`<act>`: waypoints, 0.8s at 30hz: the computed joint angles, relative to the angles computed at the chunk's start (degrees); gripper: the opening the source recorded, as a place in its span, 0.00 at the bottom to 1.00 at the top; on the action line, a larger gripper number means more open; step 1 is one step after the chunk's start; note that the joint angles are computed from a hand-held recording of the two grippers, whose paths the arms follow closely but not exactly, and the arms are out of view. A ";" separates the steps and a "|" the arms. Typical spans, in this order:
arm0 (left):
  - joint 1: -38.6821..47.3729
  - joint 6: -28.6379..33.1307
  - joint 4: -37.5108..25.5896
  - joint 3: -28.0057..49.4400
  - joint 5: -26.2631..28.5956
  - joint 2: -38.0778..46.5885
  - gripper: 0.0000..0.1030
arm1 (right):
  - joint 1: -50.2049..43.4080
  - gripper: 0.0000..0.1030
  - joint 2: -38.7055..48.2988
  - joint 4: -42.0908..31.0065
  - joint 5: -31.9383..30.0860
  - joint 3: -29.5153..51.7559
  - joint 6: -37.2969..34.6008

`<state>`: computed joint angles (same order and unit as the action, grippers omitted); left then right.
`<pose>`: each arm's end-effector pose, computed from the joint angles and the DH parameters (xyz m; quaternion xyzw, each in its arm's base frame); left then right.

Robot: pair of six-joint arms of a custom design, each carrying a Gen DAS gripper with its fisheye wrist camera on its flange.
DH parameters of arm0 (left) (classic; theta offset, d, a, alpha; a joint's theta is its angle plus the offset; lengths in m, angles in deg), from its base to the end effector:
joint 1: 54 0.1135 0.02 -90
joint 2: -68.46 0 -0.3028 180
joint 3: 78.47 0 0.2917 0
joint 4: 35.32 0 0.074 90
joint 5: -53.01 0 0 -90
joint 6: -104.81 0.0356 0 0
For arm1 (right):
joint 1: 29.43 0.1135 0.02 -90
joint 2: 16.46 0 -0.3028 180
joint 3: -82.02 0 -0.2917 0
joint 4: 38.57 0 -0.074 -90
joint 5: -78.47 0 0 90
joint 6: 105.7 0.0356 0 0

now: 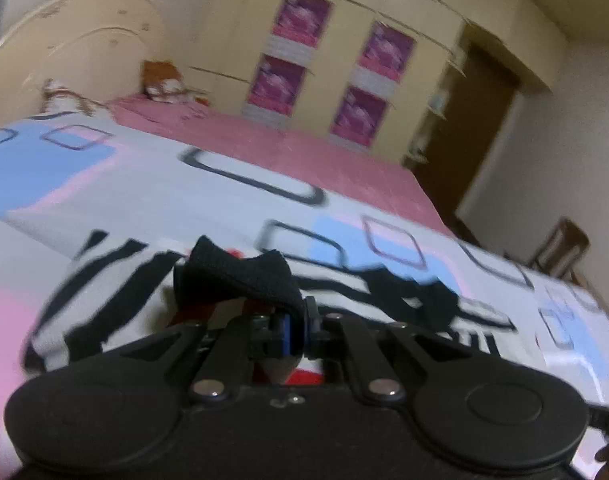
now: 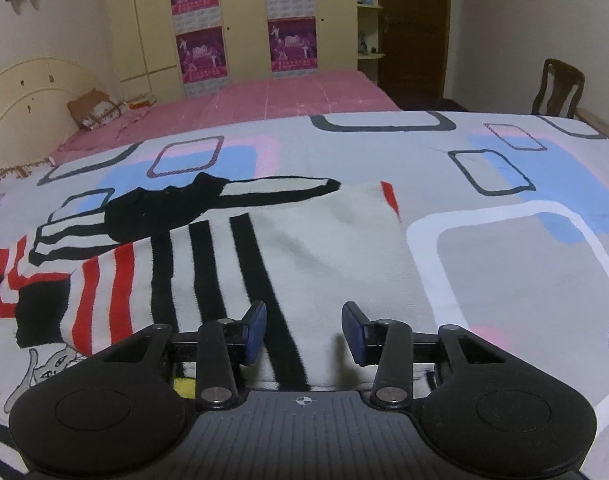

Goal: Fold small clothes
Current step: 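Carry the cuff with the left tool across the sweater body toward the right tool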

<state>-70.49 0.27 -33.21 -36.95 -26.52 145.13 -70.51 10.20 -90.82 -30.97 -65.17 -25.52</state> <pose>0.2667 -0.0857 0.1808 0.0584 0.8745 -0.2043 0.4361 0.0937 -0.0660 0.2031 0.1855 0.8974 -0.0169 0.4000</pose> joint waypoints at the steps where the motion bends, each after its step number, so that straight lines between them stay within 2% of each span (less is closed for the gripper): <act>1: -2.16 0.58 -0.28 0.29 -1.29 0.47 0.06 | -2.36 0.40 0.06 -0.72 -1.65 0.18 -1.59; 8: -15.01 4.10 -1.79 2.85 -9.56 4.41 0.06 | -21.82 0.40 4.08 -4.85 -13.31 2.03 -15.27; 14: -22.15 3.19 -2.33 5.78 -11.87 9.68 0.06 | -34.77 0.40 10.02 -7.81 -19.53 3.95 -26.19; 17: -24.50 3.80 -5.22 8.49 -11.17 12.98 0.06 | -39.82 0.40 13.11 -9.71 -21.71 5.14 -31.33; 18: -25.15 4.14 -6.25 9.52 -11.02 14.27 0.11 | -41.49 0.40 14.48 -10.80 -22.65 5.73 -33.43; 19: -26.00 4.50 -6.71 10.23 -11.46 15.36 0.23 | -42.71 0.40 15.59 -11.96 -23.25 6.27 -35.33; 20: -26.67 5.05 -5.88 10.10 -11.38 15.70 0.29 | -42.97 0.40 16.04 -12.37 -23.22 6.49 -35.89; 21: -27.12 5.35 -5.18 9.95 -10.68 15.90 0.48 | -43.40 0.44 16.39 -13.09 -23.30 6.78 -36.79; 22: -27.31 5.46 -4.71 9.82 -9.35 15.98 0.69 | -44.03 0.60 16.48 -13.83 -23.78 6.96 -37.72; 23: -27.27 5.29 -3.27 9.14 -7.43 15.84 0.76 | -44.89 0.69 15.96 -14.57 -24.64 6.98 -38.63; 24: -27.20 4.69 -1.10 7.74 -6.31 15.03 0.75 | -45.07 0.73 15.07 -14.80 -25.35 6.85 -38.82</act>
<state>-97.68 4.96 -34.32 -29.21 -32.84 160.15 -115.58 25.26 -105.62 -56.32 -58.31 -64.34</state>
